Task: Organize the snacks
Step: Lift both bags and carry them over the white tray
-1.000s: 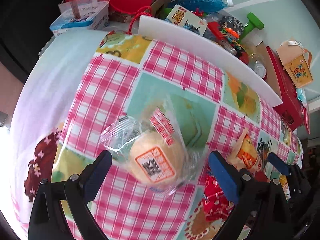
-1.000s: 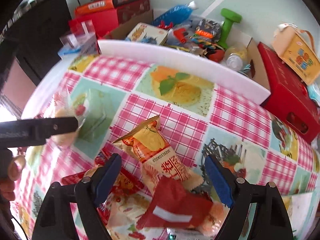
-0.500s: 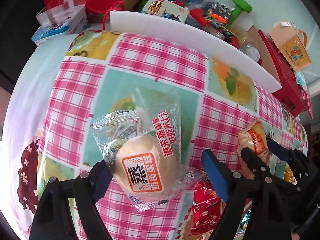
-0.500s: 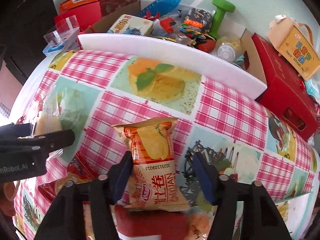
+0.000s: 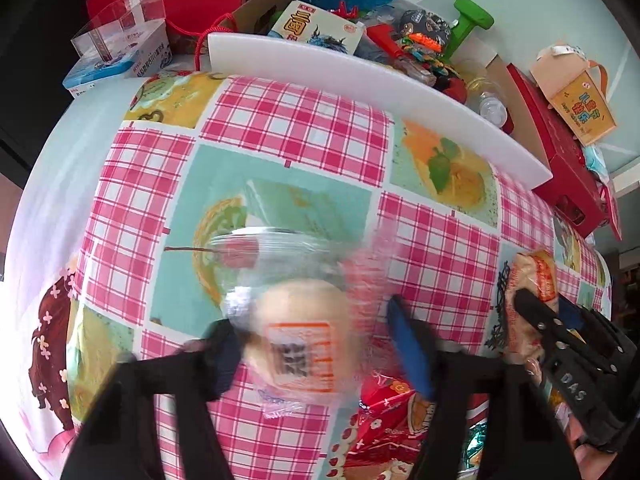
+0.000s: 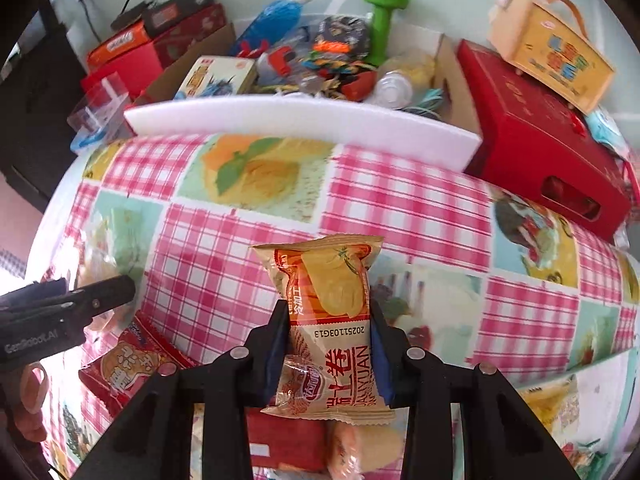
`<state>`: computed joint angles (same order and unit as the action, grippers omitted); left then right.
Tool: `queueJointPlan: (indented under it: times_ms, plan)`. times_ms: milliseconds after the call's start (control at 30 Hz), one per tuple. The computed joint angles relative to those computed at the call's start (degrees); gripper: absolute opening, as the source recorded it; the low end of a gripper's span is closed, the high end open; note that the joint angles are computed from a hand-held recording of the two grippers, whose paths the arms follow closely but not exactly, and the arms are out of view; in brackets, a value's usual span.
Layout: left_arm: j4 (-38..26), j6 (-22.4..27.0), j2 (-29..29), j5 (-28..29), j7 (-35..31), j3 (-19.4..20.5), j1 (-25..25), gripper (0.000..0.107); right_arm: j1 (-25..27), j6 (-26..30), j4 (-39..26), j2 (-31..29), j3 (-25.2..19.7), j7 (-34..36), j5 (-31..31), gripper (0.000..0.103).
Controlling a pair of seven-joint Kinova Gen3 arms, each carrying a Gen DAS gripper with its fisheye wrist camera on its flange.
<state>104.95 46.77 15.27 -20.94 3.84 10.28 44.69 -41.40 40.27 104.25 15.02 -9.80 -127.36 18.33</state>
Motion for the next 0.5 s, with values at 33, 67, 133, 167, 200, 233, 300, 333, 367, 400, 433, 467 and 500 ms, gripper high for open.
queueJointPlan:
  times_ms: [33, 67, 133, 167, 200, 233, 300, 333, 367, 400, 433, 467, 500]
  plan:
    - [0.52, -0.88, -0.43, 0.43, -0.02, 0.06, -0.26, 0.052, 0.57, -0.51, 0.37, -0.41, 0.18, 0.10, -0.35, 0.039]
    - [0.49, -1.27, -0.38, 0.51, 0.05, 0.13, -0.27, 0.052, 1.03, -0.80, 0.87, -1.26, 0.26, 0.06, -0.73, 0.039]
    - [-0.30, -0.54, 0.18, -0.04, 0.65, 0.08, 0.35, 0.051, 1.87, -1.65, 1.98, -3.08, 0.28, -0.15, -1.01, 0.039]
    - [-0.13, -0.81, 0.20, -0.11, 0.88, -0.03, 0.40, 0.051, 1.92, -1.62, 2.31, -3.83, 0.18, -0.65, -0.81, 0.039]
    - [0.18, -1.29, 0.08, -0.08, 1.33, -0.14, 0.45, 0.051, 2.15, -1.76, 2.86, -4.79, 0.11, -1.08, -0.59, 0.039]
    - [0.14, -1.17, -0.01, -0.35, 2.15, -0.25, 0.84, 0.051, 2.37, -1.85, 3.50, -5.84, -0.05, -1.56, -0.31, 0.039]
    - [-0.63, 0.82, -0.12, -1.67, 3.81, -0.31, 2.09, 0.051, 2.52, -2.01, 4.98, -8.06, -0.68, -3.06, 0.61, 0.039]
    - [-1.42, 2.36, -0.07, -2.54, 4.80, -0.15, 2.97, 0.051, 2.58, -1.92, 5.61, -8.94, -1.13, -3.94, 1.14, 0.039]
    - [-2.48, 3.97, 0.11, -3.16, 5.61, 0.13, 3.73, 0.051, 2.74, -1.65, 6.36, -10.02, -1.54, -4.88, 1.66, 0.039]
    - [-2.86, 5.32, -0.29, -3.68, 6.63, 0.42, 4.55, 0.051, 2.95, -1.12, 6.99, -10.96, -1.94, -6.06, 2.26, 0.039]
    - [-3.38, 6.33, -0.47, -4.42, 7.65, 0.68, 5.22, 0.051, 3.44, -0.75, 7.53, -11.83, -2.34, -6.57, 2.37, 0.039]
    - [-4.07, 7.27, -0.57, -5.65, 9.34, 0.92, 6.29, 0.051, 4.08, -0.46, 8.07, -12.82, -2.72, -6.63, 2.02, 0.039]
    - [-4.51, 7.96, -0.80, -6.63, 10.72, 1.24, 7.13, 0.051, 4.94, -0.44, 9.00, -14.16, -2.98, -6.27, 1.18, 0.039]
